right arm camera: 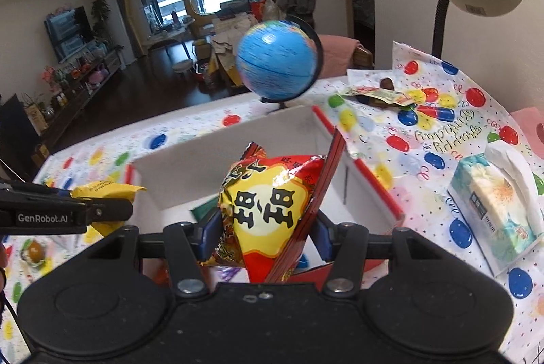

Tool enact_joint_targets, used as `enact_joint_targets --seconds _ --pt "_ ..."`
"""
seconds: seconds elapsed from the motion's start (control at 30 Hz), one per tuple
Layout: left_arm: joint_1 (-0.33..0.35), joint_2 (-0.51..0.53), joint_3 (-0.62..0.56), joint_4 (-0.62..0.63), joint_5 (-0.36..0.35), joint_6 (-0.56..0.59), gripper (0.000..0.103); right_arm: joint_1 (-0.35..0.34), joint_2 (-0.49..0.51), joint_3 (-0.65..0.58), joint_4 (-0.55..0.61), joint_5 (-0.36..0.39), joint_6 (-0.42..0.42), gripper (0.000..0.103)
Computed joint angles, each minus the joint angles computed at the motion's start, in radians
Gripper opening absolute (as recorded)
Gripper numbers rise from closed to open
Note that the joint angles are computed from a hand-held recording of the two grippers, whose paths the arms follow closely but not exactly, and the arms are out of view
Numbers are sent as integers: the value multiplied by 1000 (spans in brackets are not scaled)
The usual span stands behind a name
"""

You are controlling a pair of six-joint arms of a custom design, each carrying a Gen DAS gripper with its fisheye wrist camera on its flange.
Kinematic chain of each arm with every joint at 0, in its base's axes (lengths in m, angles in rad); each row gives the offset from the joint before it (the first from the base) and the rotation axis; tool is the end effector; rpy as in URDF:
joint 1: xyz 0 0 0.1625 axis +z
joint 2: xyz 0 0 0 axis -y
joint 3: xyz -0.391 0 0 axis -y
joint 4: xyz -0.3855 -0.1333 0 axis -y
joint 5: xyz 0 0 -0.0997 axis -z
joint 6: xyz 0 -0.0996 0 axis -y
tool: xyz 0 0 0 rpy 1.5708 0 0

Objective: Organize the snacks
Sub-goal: 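Carry both packets into the red box and open both tools to release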

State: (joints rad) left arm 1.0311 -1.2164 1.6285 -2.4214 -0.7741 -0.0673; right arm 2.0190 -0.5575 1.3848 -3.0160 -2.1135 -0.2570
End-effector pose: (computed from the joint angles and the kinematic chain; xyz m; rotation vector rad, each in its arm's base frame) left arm -0.1374 -0.6273 0.3541 0.3409 2.3725 -0.8076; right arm 0.3873 -0.6165 0.0738 0.6629 -2.4520 0.8710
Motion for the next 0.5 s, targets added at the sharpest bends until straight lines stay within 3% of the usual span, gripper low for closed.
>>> enact_joint_targets --seconds 0.5 --pt "59 203 -184 68 43 55 39 -67 93 -131 81 11 -23 54"
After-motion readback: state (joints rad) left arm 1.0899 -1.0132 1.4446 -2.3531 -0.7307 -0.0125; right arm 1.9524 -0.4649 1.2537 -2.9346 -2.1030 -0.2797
